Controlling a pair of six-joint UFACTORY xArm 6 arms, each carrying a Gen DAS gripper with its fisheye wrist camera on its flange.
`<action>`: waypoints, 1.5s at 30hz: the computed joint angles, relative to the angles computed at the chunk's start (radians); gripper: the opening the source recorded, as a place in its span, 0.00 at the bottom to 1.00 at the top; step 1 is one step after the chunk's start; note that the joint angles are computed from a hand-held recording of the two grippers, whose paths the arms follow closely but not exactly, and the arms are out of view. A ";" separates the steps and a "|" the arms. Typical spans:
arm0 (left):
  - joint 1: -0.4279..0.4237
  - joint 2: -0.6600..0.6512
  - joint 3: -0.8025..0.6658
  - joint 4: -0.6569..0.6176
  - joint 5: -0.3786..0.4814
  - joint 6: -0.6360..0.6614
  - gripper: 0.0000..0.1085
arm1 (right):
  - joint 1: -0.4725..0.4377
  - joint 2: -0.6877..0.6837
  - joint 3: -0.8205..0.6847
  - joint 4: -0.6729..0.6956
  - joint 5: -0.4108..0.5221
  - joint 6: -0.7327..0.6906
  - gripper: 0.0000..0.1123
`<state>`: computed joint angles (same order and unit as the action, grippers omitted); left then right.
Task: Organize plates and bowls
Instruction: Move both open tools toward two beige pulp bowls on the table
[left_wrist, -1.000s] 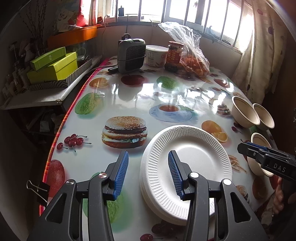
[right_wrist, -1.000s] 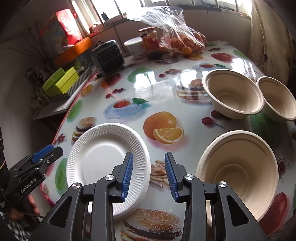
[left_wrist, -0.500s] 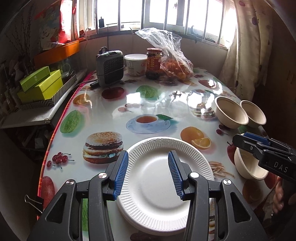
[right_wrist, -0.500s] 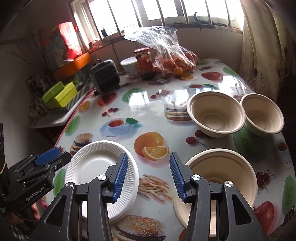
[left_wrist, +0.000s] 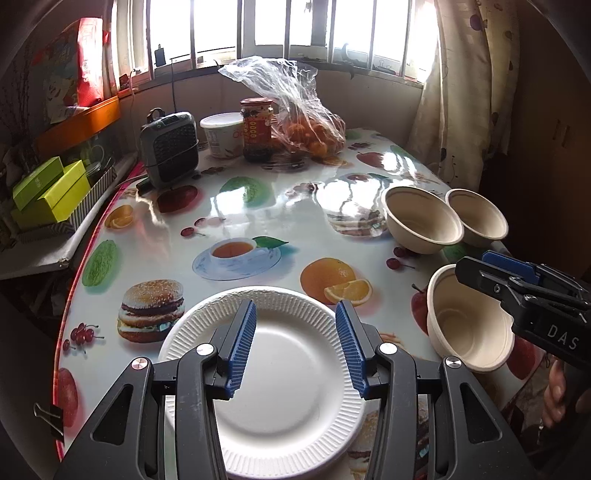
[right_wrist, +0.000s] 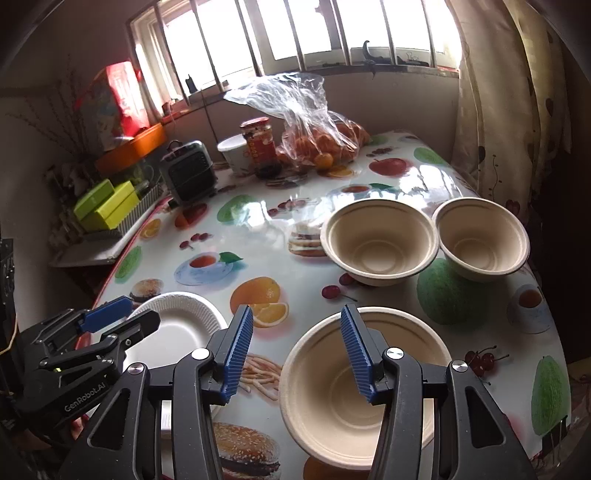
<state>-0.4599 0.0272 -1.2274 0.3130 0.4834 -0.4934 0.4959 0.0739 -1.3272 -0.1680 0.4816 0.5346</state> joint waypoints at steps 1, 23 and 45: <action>-0.005 0.006 -0.008 0.000 0.001 -0.002 0.43 | -0.005 -0.007 0.008 -0.002 -0.003 0.001 0.44; -0.103 0.155 -0.167 -0.124 0.042 0.076 0.43 | -0.126 -0.169 0.202 -0.164 -0.034 0.110 0.47; -0.085 0.408 -0.565 -0.268 0.181 0.216 0.42 | -0.194 -0.058 0.084 -0.028 -0.032 -0.053 0.47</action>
